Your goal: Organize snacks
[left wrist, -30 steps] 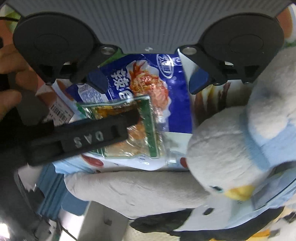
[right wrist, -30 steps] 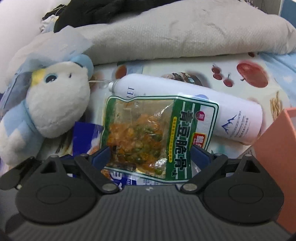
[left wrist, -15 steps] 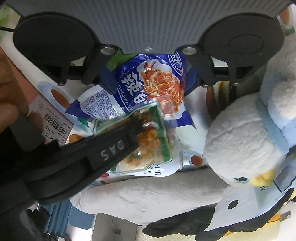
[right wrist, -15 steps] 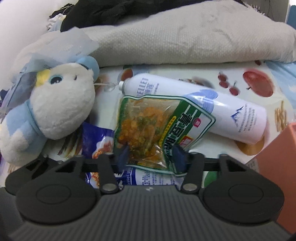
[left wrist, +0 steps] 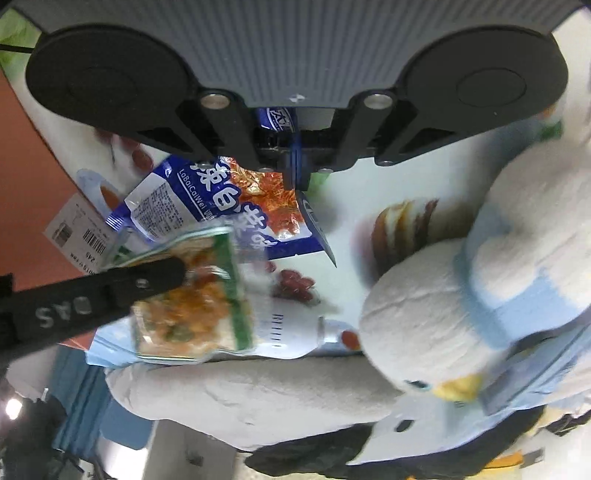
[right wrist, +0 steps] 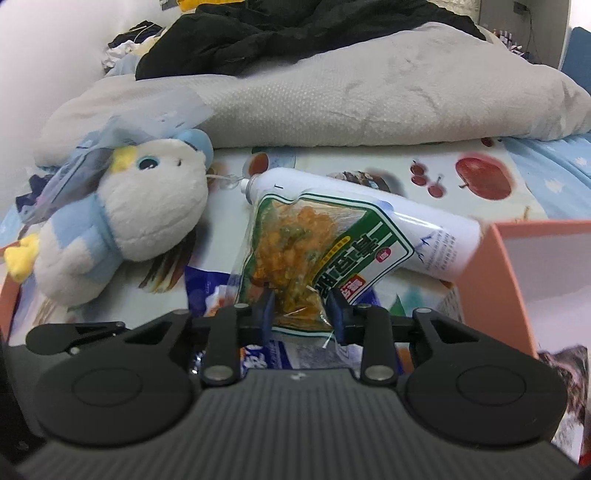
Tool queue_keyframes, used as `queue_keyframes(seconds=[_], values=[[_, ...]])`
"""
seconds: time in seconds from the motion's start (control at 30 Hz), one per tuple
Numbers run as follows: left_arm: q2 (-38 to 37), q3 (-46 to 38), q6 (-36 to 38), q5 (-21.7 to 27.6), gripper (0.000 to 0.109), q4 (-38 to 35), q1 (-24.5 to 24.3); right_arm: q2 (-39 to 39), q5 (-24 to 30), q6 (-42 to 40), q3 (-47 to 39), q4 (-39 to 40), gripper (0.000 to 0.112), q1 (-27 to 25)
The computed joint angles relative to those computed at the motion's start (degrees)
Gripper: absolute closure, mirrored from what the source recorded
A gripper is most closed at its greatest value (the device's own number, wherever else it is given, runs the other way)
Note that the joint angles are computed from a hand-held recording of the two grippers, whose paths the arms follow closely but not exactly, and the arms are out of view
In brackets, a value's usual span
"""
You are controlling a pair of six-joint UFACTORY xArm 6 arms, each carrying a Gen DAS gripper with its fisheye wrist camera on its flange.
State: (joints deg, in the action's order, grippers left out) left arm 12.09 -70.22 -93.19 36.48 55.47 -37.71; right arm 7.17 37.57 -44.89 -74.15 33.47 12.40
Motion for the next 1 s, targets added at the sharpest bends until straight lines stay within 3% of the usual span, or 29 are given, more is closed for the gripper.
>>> queue_keyframes(seconds=[0.23, 0.73, 1.0], values=[[-6.7, 5.2, -9.7, 8.2, 0.108, -2.0, -5.1, -6.9, 3.3, -2.6, 6.6, 0.8, 0.079, -2.8], [-18.4, 11.0, -27.1, 30.5, 0.108, -12.6, -24.3, -25.5, 14.8, -9.2, 23.2, 3.4, 0.079, -11.6], [-17.7, 7.9, -26.6, 33.0, 0.108, -17.4, -30.2, -34.0, 20.0, -15.5, 32.1, 2.1, 0.079, -18.1]])
